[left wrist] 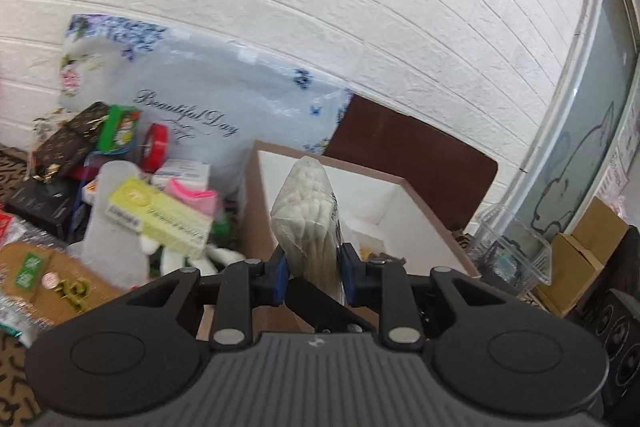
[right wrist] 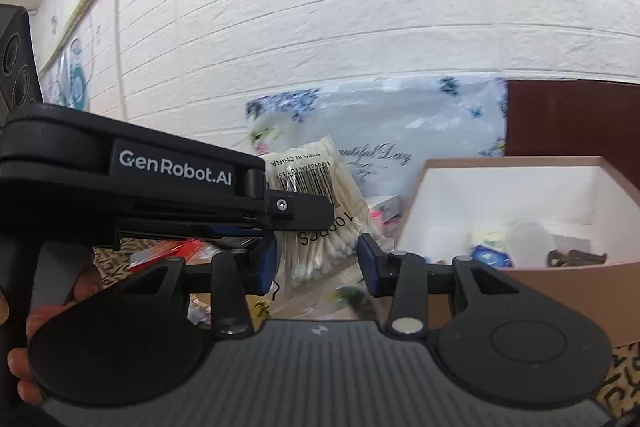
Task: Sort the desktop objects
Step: 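Carry the cotton swab pack over the cardboard box and lower it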
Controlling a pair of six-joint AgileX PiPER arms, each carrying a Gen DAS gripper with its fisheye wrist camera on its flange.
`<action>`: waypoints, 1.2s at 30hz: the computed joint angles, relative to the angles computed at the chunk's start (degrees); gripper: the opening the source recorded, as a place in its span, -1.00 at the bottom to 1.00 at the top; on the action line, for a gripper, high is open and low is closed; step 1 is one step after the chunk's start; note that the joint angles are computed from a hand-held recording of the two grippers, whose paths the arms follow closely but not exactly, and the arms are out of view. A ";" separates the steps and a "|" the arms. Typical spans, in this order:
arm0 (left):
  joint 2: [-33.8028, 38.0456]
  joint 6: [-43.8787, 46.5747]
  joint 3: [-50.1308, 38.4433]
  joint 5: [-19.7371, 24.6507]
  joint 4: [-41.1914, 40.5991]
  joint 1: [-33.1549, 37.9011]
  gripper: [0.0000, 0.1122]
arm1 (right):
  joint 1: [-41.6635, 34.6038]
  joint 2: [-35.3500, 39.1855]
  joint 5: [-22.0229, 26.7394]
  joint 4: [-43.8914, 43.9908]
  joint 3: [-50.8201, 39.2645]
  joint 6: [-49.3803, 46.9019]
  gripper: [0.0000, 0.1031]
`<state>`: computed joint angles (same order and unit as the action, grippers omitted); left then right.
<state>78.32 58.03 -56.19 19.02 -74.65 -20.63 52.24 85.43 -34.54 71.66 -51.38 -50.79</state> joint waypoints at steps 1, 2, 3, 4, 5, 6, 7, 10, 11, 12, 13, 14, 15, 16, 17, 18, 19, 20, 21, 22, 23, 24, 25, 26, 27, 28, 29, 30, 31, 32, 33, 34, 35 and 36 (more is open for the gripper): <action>1.09 0.79 -1.17 -0.02 -0.79 -0.56 -0.52 | -0.77 -0.53 -0.22 -0.22 0.37 0.07 -0.20; 2.13 1.45 -2.32 -0.51 -1.31 -1.37 -0.52 | -1.40 -1.17 -0.58 -0.49 0.93 0.29 -0.20; 3.16 2.33 -3.45 -1.02 -1.83 -2.08 -0.52 | -2.45 -1.43 -0.47 -1.10 1.07 0.67 -0.20; 4.33 3.05 -4.71 -1.57 -2.14 -2.81 -0.52 | -3.51 -1.64 -0.28 -1.89 1.17 1.22 -0.20; 5.53 3.50 -6.03 -1.88 -2.39 -3.37 -0.52 | -4.67 -1.76 0.03 -2.74 1.17 1.79 -0.20; 6.72 4.17 -7.28 -1.98 -2.95 -3.72 -0.52 | -5.75 -1.87 0.31 -3.38 1.19 2.18 -0.20; 7.95 4.70 -8.62 -1.98 -3.26 -4.05 -0.52 | -6.64 -1.76 0.46 -3.65 0.91 2.24 -0.20; 11.70 3.22 -12.70 -2.11 -1.24 -4.79 -0.52 | -10.11 -1.03 2.01 -5.40 -0.19 3.17 -0.20; 12.91 2.78 -13.92 -2.02 -0.53 -4.93 -0.52 | -11.38 -0.60 2.95 -6.27 -0.60 4.00 -0.20; 14.32 1.63 -15.36 -1.81 0.77 -4.96 -0.52 | -12.43 -0.01 3.64 -7.00 -1.06 4.85 -0.20; 15.62 0.51 -16.67 -1.47 2.04 -4.94 -0.52 | -13.34 0.48 4.30 -7.48 -1.39 5.46 -0.20; 16.91 -0.77 -17.97 -1.14 3.38 -4.94 -0.52 | -14.35 0.98 5.11 -8.03 -1.68 6.15 -0.20; 18.15 -2.10 -19.26 -0.68 4.74 -4.89 -0.52 | -15.30 1.69 5.82 -8.59 -2.09 6.85 -0.20; 19.48 -3.65 -20.66 -0.18 6.21 -4.84 -0.52 | -16.09 2.34 6.34 -9.14 -2.39 7.54 -0.20; 20.82 -4.60 -21.95 0.38 7.21 -4.69 -0.52 | -16.95 3.07 6.98 -9.62 -2.81 8.17 -0.20; 22.05 -5.26 -23.09 0.81 8.03 -4.64 -0.52 | -17.83 3.83 7.63 -10.27 -3.21 9.01 -0.20; 23.27 -6.07 -24.21 1.12 9.01 -4.66 -0.52 | -18.64 4.49 8.26 -10.82 -3.52 9.86 -0.20; 24.53 -7.07 -25.45 1.49 10.23 -4.67 -0.52 | -19.49 5.20 8.94 -11.57 -3.83 10.97 -0.20; 25.73 -8.07 -26.67 1.89 11.44 -4.68 -0.52 | -20.25 5.86 9.59 -12.36 -4.06 12.23 -0.20; 27.00 -9.21 -28.02 2.39 12.76 -4.69 -0.52 | -21.08 6.60 10.30 -13.19 -4.42 13.53 -0.20; 28.29 -10.26 -29.42 2.96 13.91 -4.64 -0.52 | -21.86 7.32 10.96 -13.92 -4.79 14.73 -0.20; 29.44 -11.13 -30.69 3.49 14.85 -4.56 -0.52 | -22.55 8.06 11.48 -14.57 -5.14 15.79 -0.20; 30.52 -11.81 -31.90 3.99 15.71 -4.46 -0.52 | -23.08 8.77 11.85 -14.76 -5.56 16.26 -0.20; 31.69 -12.77 -33.31 4.46 16.86 -4.44 -0.52 | -23.48 9.44 12.12 -14.51 -6.02 16.18 -0.20; 32.77 -13.68 -34.65 4.89 17.93 -4.39 -0.52 | -23.91 10.19 12.41 -14.21 -6.61 16.00 -0.20; 33.75 -14.62 -35.95 5.35 19.01 -4.33 -0.52 | -24.35 10.95 12.75 -13.91 -7.27 15.78 -0.20; 34.74 -15.69 -37.40 5.84 20.19 -4.28 -0.52 | -24.86 11.66 13.24 -13.81 -7.95 15.83 -0.19; 35.71 -16.71 -38.83 6.35 21.15 -4.19 -0.52 | -25.36 12.24 13.78 -14.11 -8.47 16.37 -0.19; 36.50 -17.37 -39.98 6.78 21.70 -4.06 -0.52 | -25.89 12.81 14.35 -14.65 -9.02 17.15 -0.19; 37.26 -18.12 -41.13 7.19 22.42 -3.94 -0.52 | -26.35 13.36 14.91 -14.80 -9.68 17.56 -0.19; 38.00 -19.03 -42.28 7.57 23.36 -3.87 -0.52 | -26.72 13.93 15.33 -14.62 -10.38 17.63 -0.19; 38.72 -19.92 -43.43 7.97 24.37 -3.81 -0.52 | -26.98 14.49 15.71 -13.79 -11.17 16.99 -0.19; 39.34 -20.49 -44.41 8.46 24.99 -3.68 -0.51 | -27.15 15.07 16.05 -12.53 -12.03 15.81 -0.19; 39.77 -20.93 -45.07 8.83 25.36 -3.53 -0.51 | -27.30 15.60 16.37 -11.08 -12.85 14.46 -0.18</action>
<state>118.09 37.10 -101.26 27.85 -49.29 -24.16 24.94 101.03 -18.17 60.57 -64.23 -36.32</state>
